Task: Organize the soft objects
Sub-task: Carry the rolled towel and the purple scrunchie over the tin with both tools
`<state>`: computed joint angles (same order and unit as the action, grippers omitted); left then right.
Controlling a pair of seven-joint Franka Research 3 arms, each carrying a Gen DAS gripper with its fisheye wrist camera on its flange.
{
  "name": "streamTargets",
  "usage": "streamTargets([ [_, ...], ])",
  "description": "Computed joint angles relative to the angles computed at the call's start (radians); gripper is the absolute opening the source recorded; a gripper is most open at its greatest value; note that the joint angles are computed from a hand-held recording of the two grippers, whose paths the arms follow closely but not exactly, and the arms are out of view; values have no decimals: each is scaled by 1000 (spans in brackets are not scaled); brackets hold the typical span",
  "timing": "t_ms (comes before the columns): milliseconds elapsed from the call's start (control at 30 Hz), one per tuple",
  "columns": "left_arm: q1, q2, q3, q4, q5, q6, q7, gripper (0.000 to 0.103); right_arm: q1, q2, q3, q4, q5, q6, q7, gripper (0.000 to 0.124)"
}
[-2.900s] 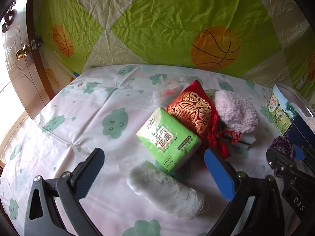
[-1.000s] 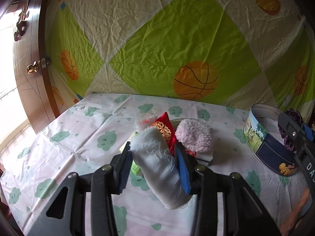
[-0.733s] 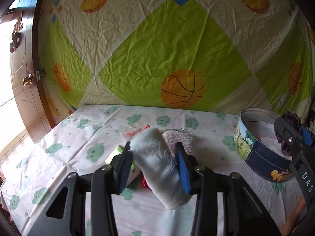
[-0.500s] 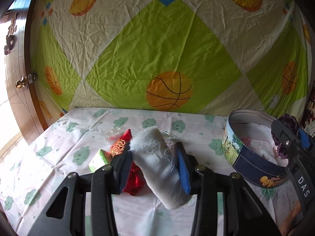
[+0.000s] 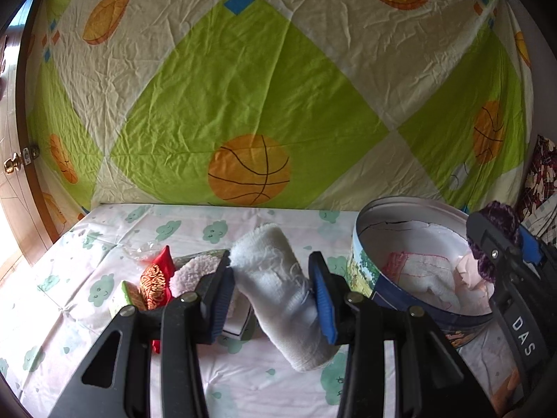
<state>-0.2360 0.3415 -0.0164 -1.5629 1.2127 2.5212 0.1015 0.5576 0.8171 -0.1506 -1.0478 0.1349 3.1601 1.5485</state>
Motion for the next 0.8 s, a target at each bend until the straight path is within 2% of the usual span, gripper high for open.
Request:
streamTargets([
  [100,-6,26,-1,37,-2,3,11,42,28,23,-80,32,-5,-31,48,42],
  [133,-9,35,-1,49,-5,6,18,42,26,31,-89,44,-10,-45,62,42],
  [467,-58,136,27,193,-43,21,82,42,-36,98,-96,181,-111,-178,202,42],
  [800,-104,235,65,327,-110,30,163,42,-87,133,-75,256,-189,-231,275,42],
])
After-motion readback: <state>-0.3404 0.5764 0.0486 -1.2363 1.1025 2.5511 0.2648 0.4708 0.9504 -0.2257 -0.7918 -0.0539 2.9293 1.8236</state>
